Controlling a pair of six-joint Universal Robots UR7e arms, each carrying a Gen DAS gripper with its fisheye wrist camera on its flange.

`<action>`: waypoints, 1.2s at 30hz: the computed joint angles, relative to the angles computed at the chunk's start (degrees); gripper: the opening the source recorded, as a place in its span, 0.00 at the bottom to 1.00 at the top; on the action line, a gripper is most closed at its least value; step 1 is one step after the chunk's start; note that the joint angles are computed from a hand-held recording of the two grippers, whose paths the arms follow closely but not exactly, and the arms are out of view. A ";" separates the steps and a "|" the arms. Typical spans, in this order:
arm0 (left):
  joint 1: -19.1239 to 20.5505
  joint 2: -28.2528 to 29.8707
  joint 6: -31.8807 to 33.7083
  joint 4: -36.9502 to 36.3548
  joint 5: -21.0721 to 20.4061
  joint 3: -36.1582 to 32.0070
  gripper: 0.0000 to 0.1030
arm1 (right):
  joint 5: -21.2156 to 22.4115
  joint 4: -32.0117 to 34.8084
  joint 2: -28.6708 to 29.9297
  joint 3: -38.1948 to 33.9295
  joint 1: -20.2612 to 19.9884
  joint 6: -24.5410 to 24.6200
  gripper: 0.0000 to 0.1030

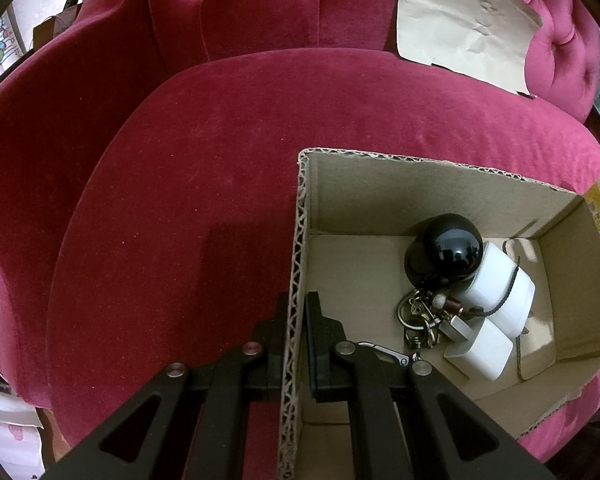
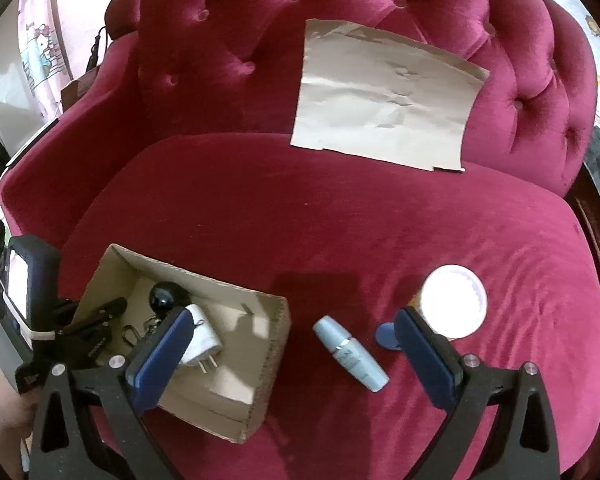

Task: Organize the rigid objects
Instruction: 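Move the right tool back to the light-blue bottle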

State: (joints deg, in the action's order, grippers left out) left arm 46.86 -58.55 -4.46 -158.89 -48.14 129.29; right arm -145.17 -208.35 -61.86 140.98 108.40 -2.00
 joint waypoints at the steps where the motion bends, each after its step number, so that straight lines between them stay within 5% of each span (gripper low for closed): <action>1: -0.02 0.02 -0.03 0.02 0.00 -0.02 0.07 | -0.02 -0.30 -0.21 0.26 -0.11 -0.15 0.99; 21: -0.05 0.06 0.03 0.05 0.13 -0.01 0.07 | 2.41 -6.50 -3.41 7.77 -6.49 -2.68 0.99; 36: -0.04 0.04 0.04 0.07 0.13 0.00 0.07 | 7.23 -20.02 4.60 10.41 -13.63 -10.32 0.99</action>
